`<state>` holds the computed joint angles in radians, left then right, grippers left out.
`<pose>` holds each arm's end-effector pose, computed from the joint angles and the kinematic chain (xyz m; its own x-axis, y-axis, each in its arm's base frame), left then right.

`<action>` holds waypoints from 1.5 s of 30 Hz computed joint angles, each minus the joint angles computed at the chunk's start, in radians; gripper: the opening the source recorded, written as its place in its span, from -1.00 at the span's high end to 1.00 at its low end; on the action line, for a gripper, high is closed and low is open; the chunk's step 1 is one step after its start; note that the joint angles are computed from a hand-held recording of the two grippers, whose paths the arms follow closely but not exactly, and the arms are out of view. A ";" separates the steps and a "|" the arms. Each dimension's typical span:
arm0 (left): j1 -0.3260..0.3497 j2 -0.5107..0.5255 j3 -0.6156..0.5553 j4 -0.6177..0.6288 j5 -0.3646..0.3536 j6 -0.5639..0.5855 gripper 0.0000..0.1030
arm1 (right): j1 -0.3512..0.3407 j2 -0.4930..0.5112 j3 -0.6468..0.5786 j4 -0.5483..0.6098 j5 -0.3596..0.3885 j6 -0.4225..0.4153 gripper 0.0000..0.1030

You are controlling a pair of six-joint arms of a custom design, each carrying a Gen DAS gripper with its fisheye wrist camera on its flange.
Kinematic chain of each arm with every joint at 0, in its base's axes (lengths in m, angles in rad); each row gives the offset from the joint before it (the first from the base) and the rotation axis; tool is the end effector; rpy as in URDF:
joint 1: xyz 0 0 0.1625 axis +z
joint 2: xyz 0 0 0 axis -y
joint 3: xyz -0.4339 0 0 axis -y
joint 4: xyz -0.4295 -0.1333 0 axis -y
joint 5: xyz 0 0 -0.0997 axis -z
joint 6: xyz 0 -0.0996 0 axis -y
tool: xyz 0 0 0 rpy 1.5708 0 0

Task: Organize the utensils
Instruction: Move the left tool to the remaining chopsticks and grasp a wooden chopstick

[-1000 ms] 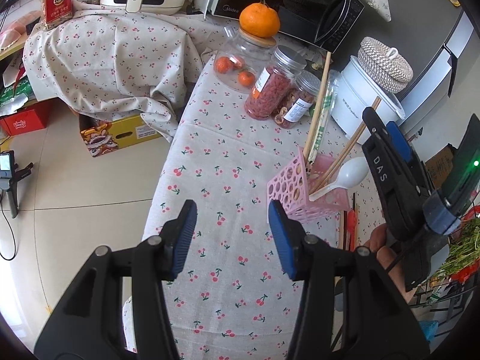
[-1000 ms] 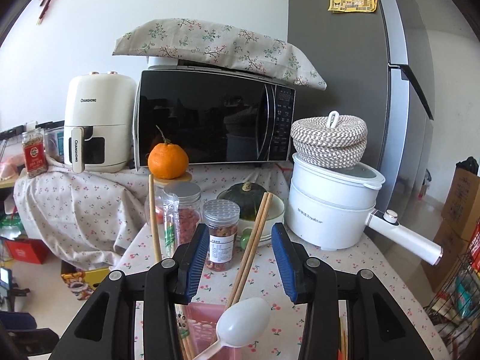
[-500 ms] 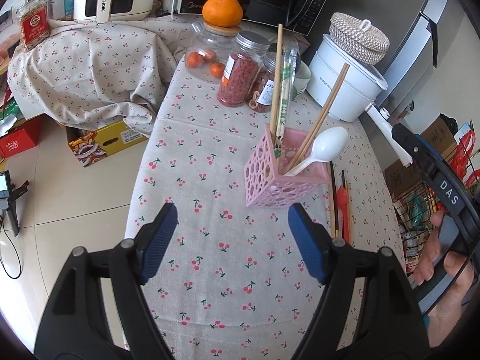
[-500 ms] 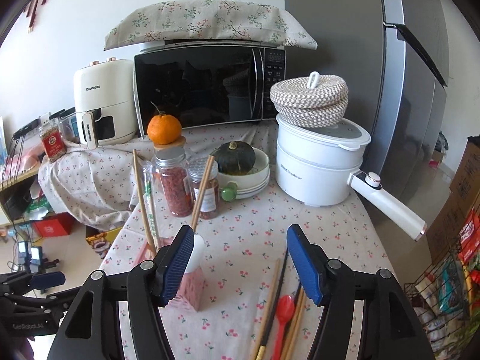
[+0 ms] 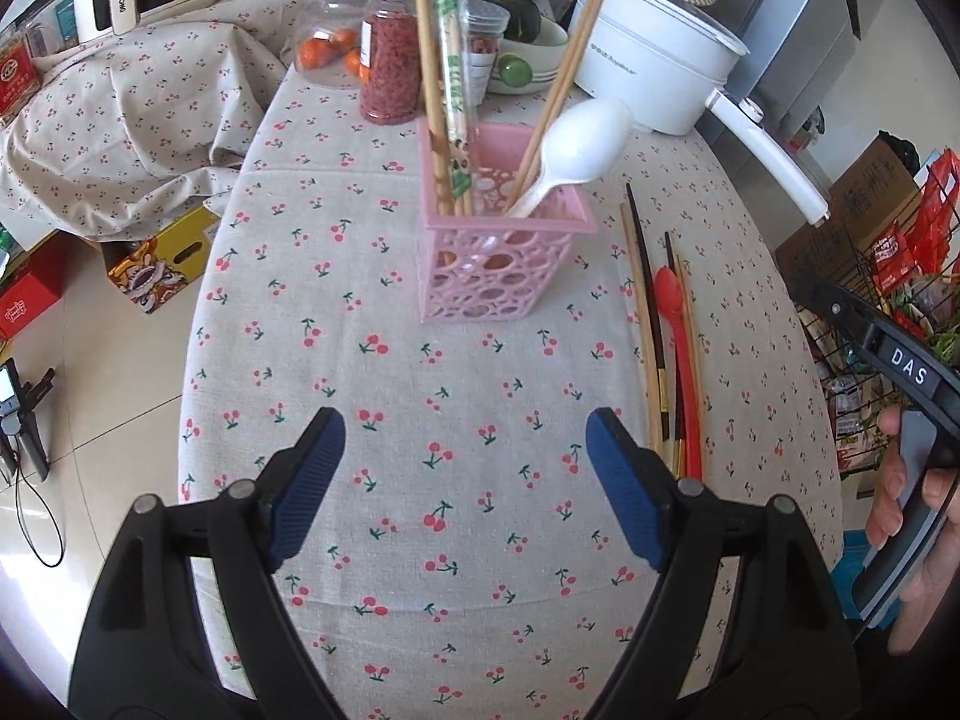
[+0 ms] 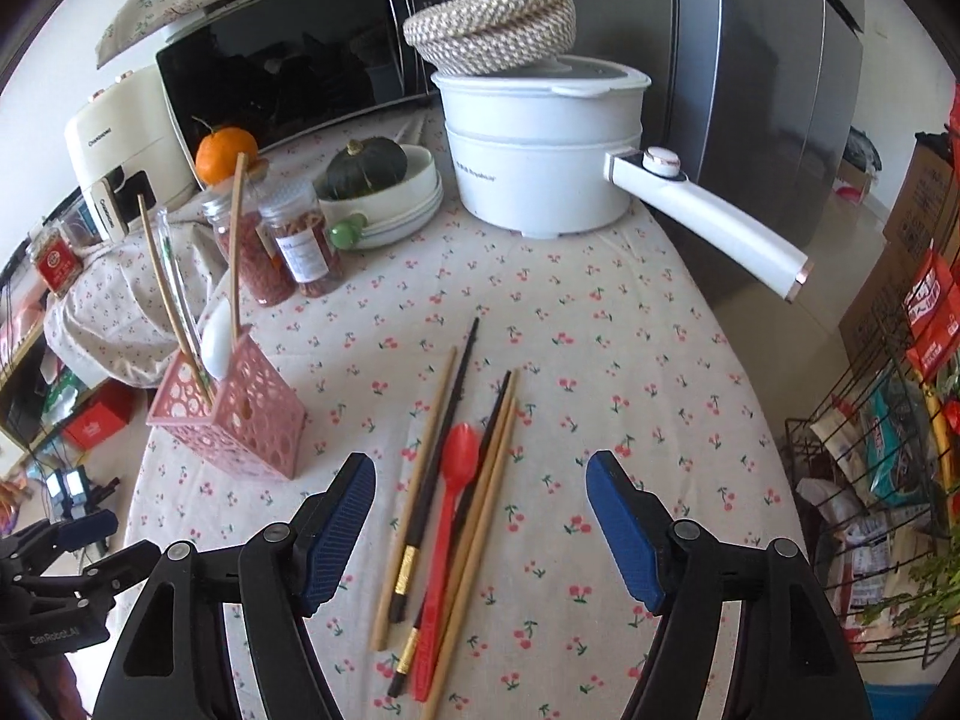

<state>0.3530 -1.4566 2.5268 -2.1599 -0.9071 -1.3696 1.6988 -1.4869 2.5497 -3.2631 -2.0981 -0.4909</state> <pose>-0.2214 -0.2890 0.1011 -0.8160 -0.1329 -0.5626 0.1615 0.8820 -0.4426 0.1306 -0.3628 0.2087 -0.7406 -0.2161 0.6363 -0.5129 0.7935 -0.3275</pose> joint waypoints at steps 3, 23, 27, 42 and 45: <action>-0.001 0.084 -0.030 -0.052 -0.024 0.054 -0.60 | -0.043 -0.030 -0.010 0.094 -0.015 0.019 -0.44; 0.241 0.551 -0.391 -0.209 0.015 0.323 0.69 | -0.202 -0.061 -0.095 0.366 0.019 0.027 -0.44; 0.284 0.592 -0.452 -0.164 0.036 0.316 0.77 | -0.221 -0.068 -0.104 0.389 0.030 0.022 -0.44; 0.328 0.666 -0.557 -0.064 0.039 0.316 0.84 | -0.249 -0.090 -0.118 0.404 0.041 0.022 -0.44; 0.301 0.661 -0.539 -0.095 0.073 0.321 0.86 | -0.246 -0.089 -0.115 0.396 0.036 0.021 -0.44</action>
